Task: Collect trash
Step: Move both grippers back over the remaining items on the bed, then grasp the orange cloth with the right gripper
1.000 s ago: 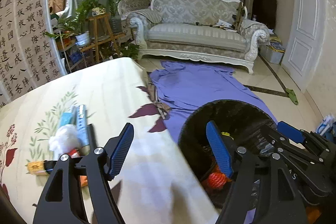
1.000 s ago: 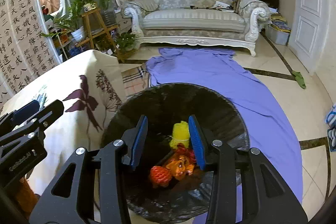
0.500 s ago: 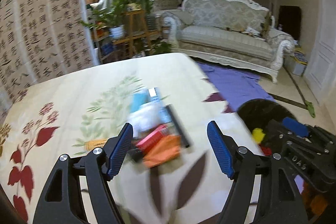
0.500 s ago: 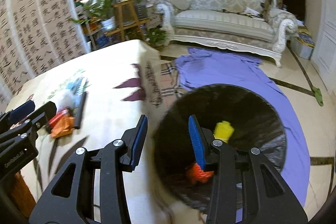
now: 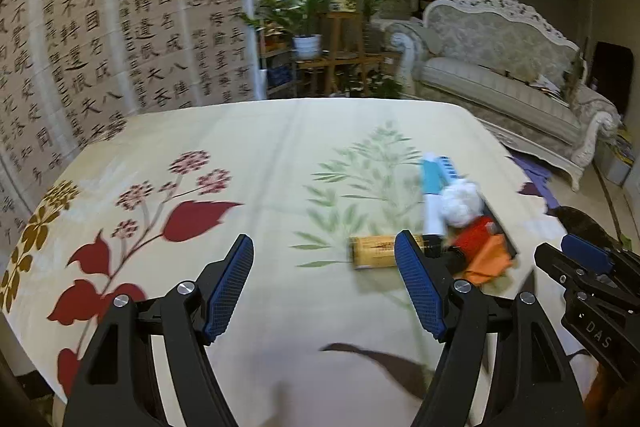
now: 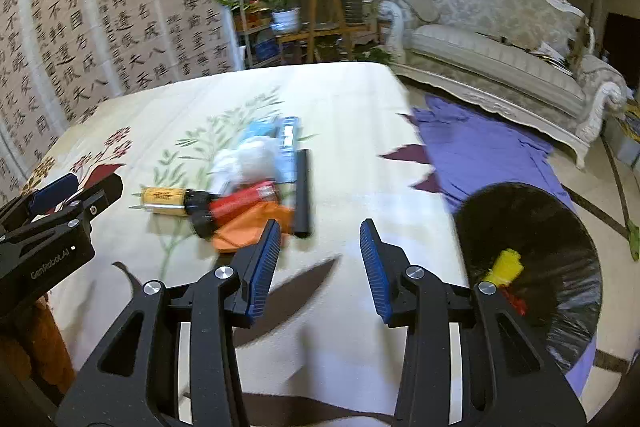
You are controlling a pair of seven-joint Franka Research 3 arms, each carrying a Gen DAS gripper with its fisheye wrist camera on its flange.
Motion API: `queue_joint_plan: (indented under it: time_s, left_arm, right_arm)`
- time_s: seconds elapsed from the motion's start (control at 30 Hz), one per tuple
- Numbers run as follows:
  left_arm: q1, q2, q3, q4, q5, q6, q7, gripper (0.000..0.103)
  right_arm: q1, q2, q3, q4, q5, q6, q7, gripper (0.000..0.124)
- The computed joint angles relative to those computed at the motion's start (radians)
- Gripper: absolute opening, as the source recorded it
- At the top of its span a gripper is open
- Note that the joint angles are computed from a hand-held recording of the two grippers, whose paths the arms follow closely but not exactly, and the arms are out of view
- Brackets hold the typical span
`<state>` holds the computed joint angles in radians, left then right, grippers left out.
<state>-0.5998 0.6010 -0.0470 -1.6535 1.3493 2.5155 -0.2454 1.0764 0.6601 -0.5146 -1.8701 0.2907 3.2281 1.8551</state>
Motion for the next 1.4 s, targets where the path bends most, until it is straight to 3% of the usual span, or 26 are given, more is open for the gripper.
queue_joint_plan:
  time_s: [0.2, 0.27, 0.47, 0.9, 1.17, 1.4]
  left_arm:
    - [0.030, -0.051, 0.004, -0.087, 0.027, 0.001, -0.069, 0.071]
    - [0.043, -0.056, -0.003, -0.098, 0.028, 0.003, -0.080, 0.071]
    - [0.066, -0.055, -0.013, -0.106, 0.035, 0.027, -0.093, 0.071]
    - [0.067, -0.020, -0.007, -0.069, 0.010, 0.088, -0.050, 0.071]
    - [0.056, -0.010, 0.005, -0.057, -0.013, 0.096, -0.028, 0.071]
    - [0.050, 0.003, 0.010, -0.039, -0.032, 0.097, 0.001, 0.071]
  right_arm:
    - [-0.036, 0.044, 0.046, 0.105, -0.057, -0.073, 0.024, 0.041]
    - [-0.035, 0.064, 0.041, 0.141, -0.084, -0.105, 0.049, 0.048]
    - [-0.045, 0.100, 0.036, 0.203, -0.167, -0.202, 0.116, 0.048]
    - [-0.029, 0.041, -0.011, 0.088, -0.324, -0.207, 0.294, 0.050]
    - [-0.070, 0.019, 0.020, 0.077, -0.410, -0.187, 0.365, 0.050]
    - [-0.133, 0.056, 0.074, 0.156, -0.434, -0.200, 0.371, 0.048]
